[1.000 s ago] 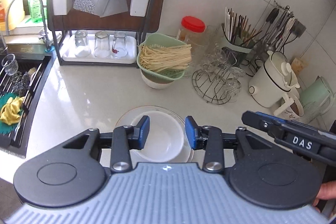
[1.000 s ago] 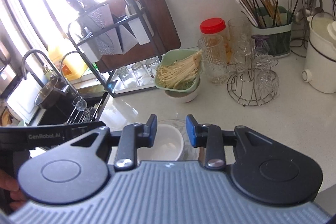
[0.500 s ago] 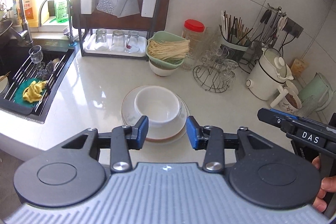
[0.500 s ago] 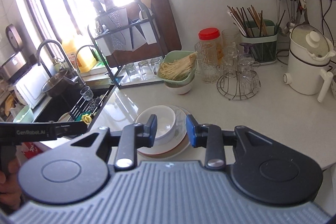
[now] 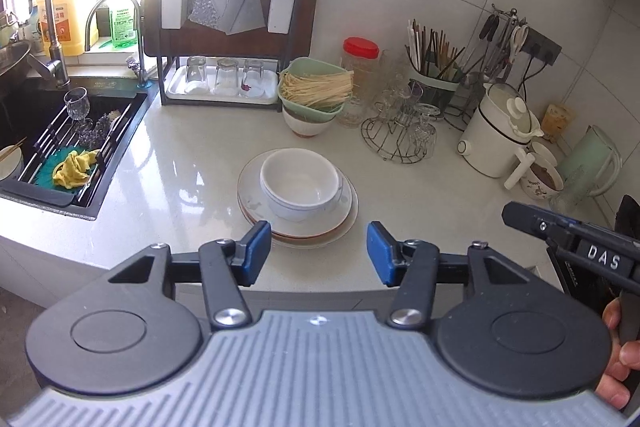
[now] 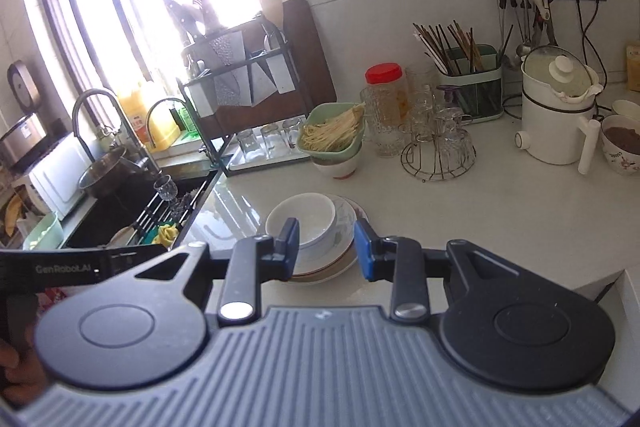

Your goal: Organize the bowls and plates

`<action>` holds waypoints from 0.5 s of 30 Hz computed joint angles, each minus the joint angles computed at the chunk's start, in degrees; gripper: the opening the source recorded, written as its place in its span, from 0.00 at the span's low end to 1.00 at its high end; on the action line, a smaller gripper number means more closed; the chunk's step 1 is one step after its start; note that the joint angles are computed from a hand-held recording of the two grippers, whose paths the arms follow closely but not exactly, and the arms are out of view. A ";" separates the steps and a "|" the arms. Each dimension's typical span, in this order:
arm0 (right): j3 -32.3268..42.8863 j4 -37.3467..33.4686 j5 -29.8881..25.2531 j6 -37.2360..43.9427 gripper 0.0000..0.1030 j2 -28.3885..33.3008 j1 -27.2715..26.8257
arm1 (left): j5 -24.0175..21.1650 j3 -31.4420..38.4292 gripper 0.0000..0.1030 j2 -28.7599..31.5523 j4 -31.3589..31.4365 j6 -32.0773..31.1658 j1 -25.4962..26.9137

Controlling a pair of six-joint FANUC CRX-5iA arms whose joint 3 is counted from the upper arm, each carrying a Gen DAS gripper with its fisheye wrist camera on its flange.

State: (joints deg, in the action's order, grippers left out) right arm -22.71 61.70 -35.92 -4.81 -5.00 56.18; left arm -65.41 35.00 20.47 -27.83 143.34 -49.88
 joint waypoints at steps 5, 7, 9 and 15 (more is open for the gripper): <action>-2.24 1.86 -1.21 -3.44 0.33 -1.00 2.18 | -0.14 -2.40 0.57 -1.78 -1.55 1.09 -0.82; -2.53 2.12 -1.49 -3.94 0.33 -0.81 2.84 | -0.13 -3.57 0.57 -2.58 -2.24 1.67 -1.24; -2.26 2.57 -3.32 -3.14 0.33 -0.15 3.95 | -0.21 -4.79 0.57 -3.32 -2.91 2.67 -1.76; -4.16 4.81 -1.93 -7.91 0.33 -0.36 5.06 | -0.36 -7.69 0.57 -4.81 -4.51 4.78 -3.23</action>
